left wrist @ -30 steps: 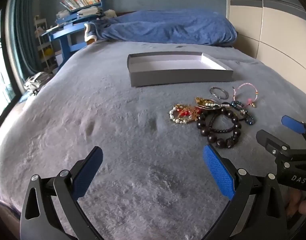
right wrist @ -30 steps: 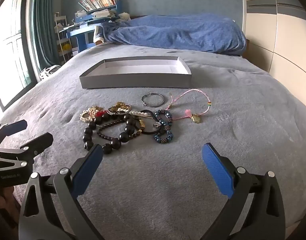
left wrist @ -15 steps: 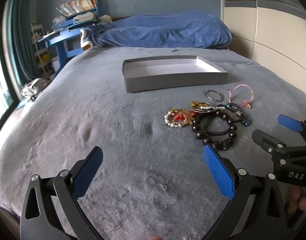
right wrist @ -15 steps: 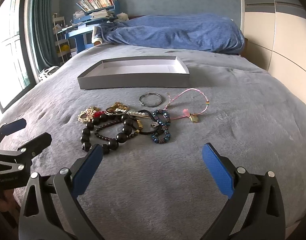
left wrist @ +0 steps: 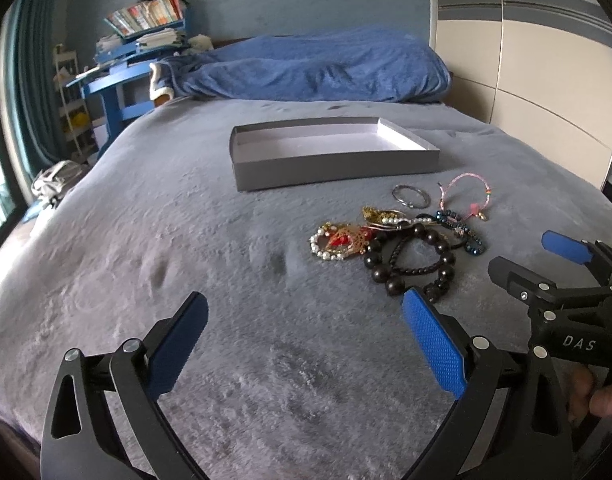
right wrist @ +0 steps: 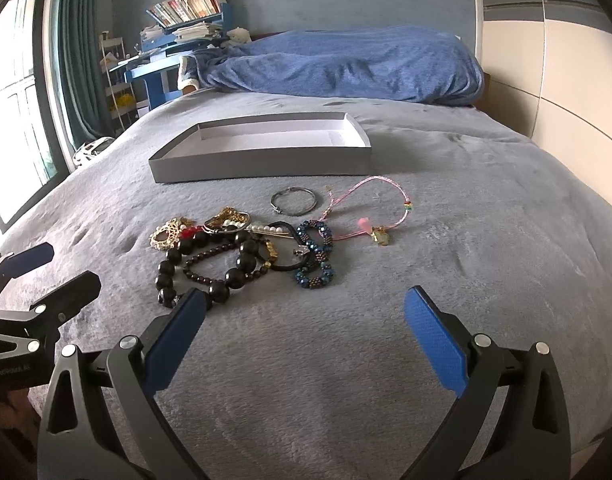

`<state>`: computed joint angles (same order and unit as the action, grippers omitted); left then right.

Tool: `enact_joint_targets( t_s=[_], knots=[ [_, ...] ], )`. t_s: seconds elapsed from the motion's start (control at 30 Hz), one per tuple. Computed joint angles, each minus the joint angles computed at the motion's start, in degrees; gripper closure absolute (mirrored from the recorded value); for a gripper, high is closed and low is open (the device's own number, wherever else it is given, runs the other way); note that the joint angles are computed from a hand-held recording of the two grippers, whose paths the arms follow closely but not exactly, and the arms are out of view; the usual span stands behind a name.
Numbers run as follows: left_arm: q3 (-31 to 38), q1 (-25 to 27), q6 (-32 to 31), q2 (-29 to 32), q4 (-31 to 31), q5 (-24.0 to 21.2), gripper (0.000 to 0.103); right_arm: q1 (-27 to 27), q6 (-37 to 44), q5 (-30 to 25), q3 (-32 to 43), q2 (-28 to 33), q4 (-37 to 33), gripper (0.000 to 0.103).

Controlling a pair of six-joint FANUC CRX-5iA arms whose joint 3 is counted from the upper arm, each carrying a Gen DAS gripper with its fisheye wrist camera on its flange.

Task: Organize jewelry
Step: 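Move both grippers toward the jewelry pile beside the tray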

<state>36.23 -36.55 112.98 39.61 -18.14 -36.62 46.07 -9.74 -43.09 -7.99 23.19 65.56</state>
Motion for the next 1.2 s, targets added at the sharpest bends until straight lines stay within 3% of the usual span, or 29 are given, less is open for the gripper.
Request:
enact_joint_targets(
  t_s=[0.27, 0.43, 0.73, 0.9, 1.2],
  knots=[
    [-1.40, 0.72, -2.33, -0.34, 3.04, 1.54, 0.005, -0.40, -1.14, 1.40, -0.90, -0.66, 0.43, 0.005],
    [-4.60, 2.30, -8.82, -0.90, 10.84, 5.51, 0.005, -1.86, -4.27, 5.63, -3.28, -2.50, 1.76, 0.005],
    [-5.68, 2.97, -15.22, -0.54, 16.63, 7.12, 0.005, -2.06, -5.11, 6.13, -3.69, -2.90, 1.54, 0.005],
    [-8.37, 4.28, -24.64, -0.41, 27.39, 9.04, 0.005, -2.05, -5.67, 5.86, -3.77, -2.90, 1.76, 0.005],
    [-9.05, 5.06, -28.64, -0.29, 32.01, 8.92, 0.006, -2.35, -6.62, 6.90, -4.86, -3.72, 2.76, 0.005]
  ],
)
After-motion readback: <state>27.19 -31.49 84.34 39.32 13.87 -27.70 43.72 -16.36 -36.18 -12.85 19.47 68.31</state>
